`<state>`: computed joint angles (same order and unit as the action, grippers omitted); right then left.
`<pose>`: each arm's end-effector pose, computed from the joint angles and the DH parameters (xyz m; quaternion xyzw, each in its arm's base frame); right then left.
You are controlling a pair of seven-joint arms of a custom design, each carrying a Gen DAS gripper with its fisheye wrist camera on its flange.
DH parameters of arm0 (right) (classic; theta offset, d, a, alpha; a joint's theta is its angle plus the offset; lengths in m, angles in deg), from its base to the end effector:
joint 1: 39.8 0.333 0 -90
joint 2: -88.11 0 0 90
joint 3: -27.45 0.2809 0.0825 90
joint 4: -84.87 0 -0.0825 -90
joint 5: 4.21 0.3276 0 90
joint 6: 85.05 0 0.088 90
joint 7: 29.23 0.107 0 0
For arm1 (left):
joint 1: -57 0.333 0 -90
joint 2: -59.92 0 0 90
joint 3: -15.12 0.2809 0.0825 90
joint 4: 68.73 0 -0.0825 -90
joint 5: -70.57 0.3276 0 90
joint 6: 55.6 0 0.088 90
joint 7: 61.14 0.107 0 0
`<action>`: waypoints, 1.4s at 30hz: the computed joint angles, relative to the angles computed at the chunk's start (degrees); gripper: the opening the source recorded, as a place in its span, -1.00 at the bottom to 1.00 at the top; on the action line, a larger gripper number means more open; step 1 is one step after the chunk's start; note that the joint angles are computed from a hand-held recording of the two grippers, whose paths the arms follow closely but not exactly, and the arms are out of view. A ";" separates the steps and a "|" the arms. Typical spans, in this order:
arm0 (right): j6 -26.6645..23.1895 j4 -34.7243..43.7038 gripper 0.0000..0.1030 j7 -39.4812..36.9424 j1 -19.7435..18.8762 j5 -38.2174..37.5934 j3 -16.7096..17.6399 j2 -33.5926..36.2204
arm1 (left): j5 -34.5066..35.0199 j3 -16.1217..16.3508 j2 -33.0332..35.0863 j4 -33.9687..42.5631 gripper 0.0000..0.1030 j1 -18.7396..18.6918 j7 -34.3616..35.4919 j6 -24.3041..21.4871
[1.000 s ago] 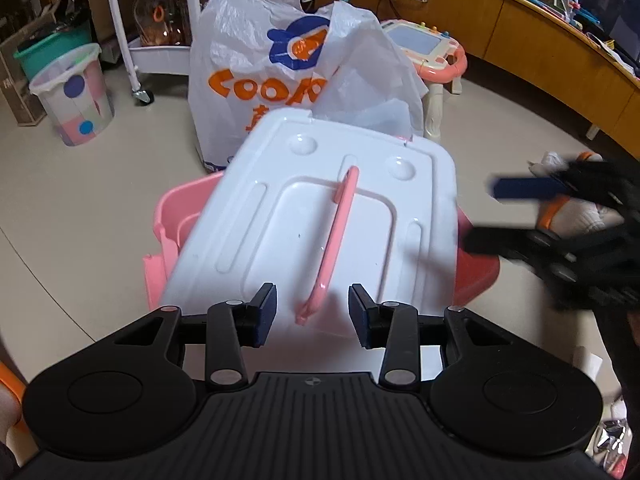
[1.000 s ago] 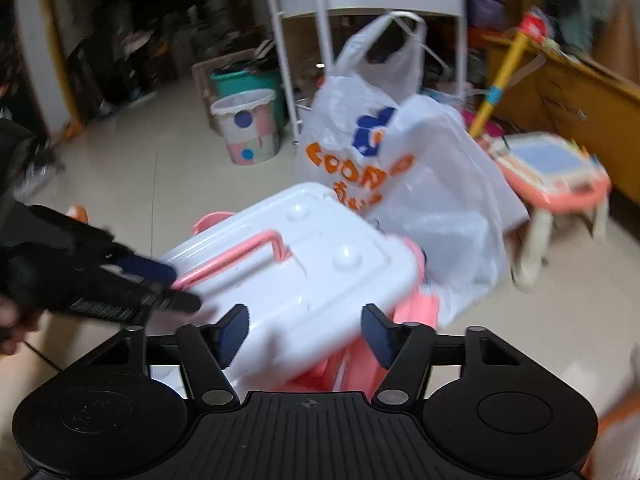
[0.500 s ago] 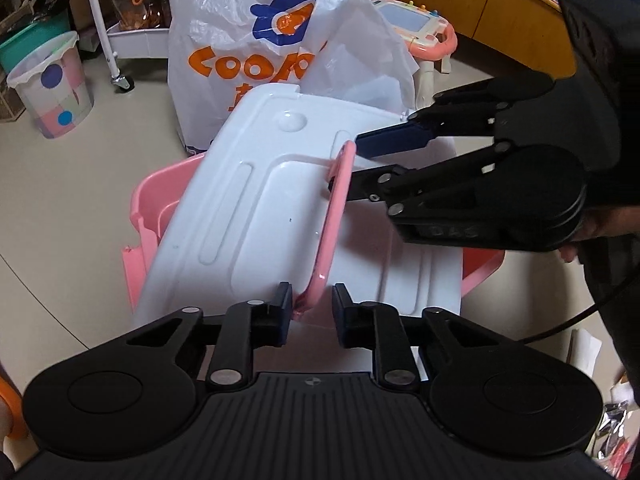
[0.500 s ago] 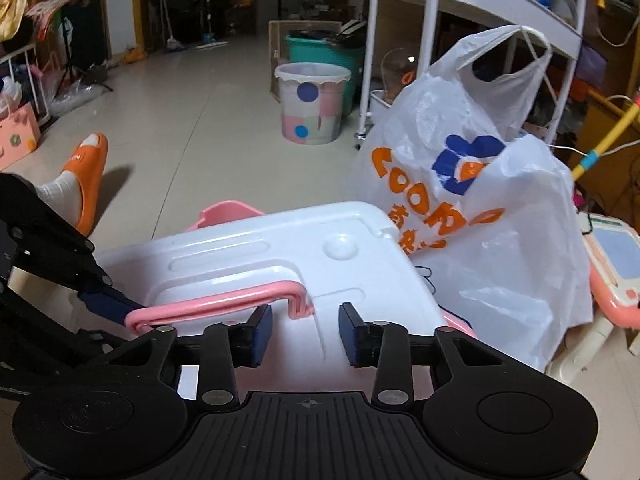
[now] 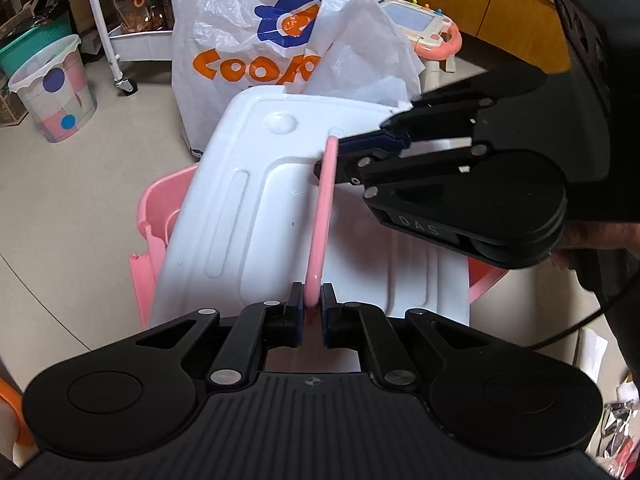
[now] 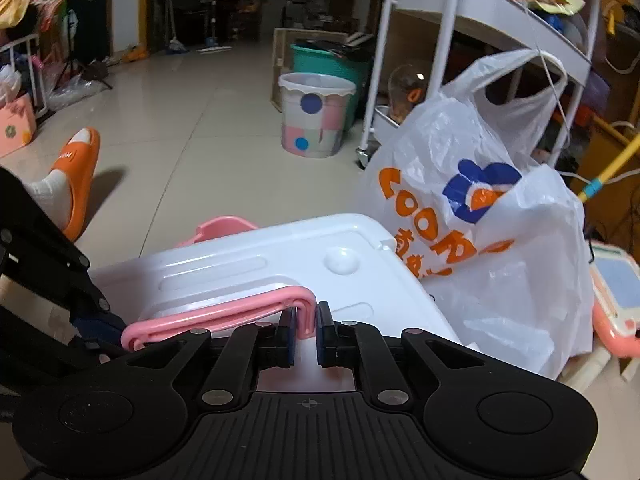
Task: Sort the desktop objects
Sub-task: 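Grasp the lid handle with the right gripper while the left gripper holds it, then lower the white lid onto the pink bin with both grippers on the handle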
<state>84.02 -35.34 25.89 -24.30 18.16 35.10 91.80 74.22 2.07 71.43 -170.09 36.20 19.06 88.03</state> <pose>0.5193 0.1932 0.4767 -0.8252 0.4064 -0.2219 0.3236 0.5039 -0.3264 0.4964 -0.5147 0.8144 -0.2447 0.1091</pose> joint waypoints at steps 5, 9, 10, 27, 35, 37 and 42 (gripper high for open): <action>0.84 -2.62 -0.85 12.66 1.16 -10.05 -1.76 -2.60 | 1.98 0.91 0.44 1.56 -0.83 -0.13 -3.18 -1.06; 0.99 -4.38 -0.85 20.08 1.56 -15.67 -2.58 -4.74 | 2.15 1.01 0.40 2.06 -0.81 0.37 -3.79 -0.71; 1.16 -4.91 -0.85 21.73 1.60 -17.08 -2.74 -5.21 | 2.02 0.96 0.55 2.34 -0.81 0.48 -3.70 -0.74; -1.99 -5.31 -0.85 49.95 -0.63 -33.42 -4.13 -4.97 | 3.56 2.43 10.82 15.21 -0.79 -1.75 0.69 -2.75; -3.16 -5.62 -0.85 56.11 -0.73 -39.28 -3.93 -5.47 | 3.03 2.83 10.69 14.29 -0.78 -1.80 0.98 -0.88; -3.95 -5.68 -0.88 56.87 -0.57 -39.19 -3.85 -5.84 | 3.19 2.89 10.61 14.18 -0.78 -1.88 1.09 -0.78; -4.97 -5.91 -0.93 52.27 0.47 -33.63 -3.77 -6.06 | 3.14 2.92 10.46 13.61 -0.78 -1.79 1.34 -0.02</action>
<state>79.05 -41.24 78.15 -23.83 -15.47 31.34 85.74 77.36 5.00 81.89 -156.48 34.41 20.41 88.01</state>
